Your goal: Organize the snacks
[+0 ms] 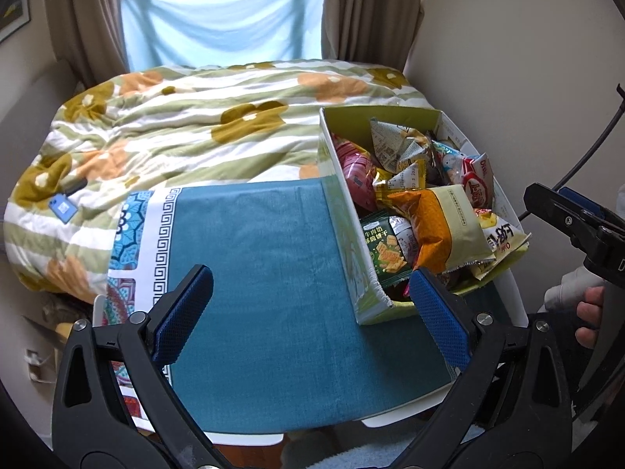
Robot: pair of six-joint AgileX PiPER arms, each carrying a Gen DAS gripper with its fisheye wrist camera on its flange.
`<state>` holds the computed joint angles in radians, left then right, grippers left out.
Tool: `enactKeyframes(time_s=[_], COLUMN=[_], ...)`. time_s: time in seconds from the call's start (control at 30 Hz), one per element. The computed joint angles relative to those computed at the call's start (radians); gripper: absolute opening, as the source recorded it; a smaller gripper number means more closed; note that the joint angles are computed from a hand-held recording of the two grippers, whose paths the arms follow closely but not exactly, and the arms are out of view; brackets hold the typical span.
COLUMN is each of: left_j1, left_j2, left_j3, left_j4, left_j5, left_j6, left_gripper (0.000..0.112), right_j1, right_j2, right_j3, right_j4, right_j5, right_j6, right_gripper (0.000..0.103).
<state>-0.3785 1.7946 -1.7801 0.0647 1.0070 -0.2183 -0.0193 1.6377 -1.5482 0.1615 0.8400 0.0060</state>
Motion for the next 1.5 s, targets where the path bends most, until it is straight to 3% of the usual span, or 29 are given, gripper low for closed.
enactKeyframes(time_s=[0.17,0.33,0.5,0.67,1.0,1.5], left_j1=[0.034,0.056,0.030,-0.026,-0.148,-0.227], left_j2=[-0.194,-0.418,-0.587,-0.692,-0.728,-0.698], left_j3=[0.141,0.304,0.433,0.520,0.546,0.538], left_j4=[0.022,0.085,0.194,0.298,0.464,0.542], left_j5=[-0.049,-0.113,-0.137,-0.130,-0.070,-0.035], left_j6=[0.027,-0.004,-0.067,-0.168,-0.351,-0.434], left_gripper=[0.100,0.103,0.103,0.103,0.103,0.103], right_j1=[0.097,0.268,0.505,0.688,0.728,0.700], right_j2=[-0.121,-0.255,-0.365,-0.411,-0.471,-0.497], right_j3=[0.059,0.118,0.185,0.232,0.302,0.327], right_j4=[-0.121,-0.355,-0.656,-0.838,-0.887,-0.856], right_j5=[-0.011,0.017,0.103,0.203,0.172,0.146], right_j6=[0.135,0.355,0.645,0.821,0.889,0.872], right_gripper=[0.099,0.099,0.099,0.099,0.102,0.102])
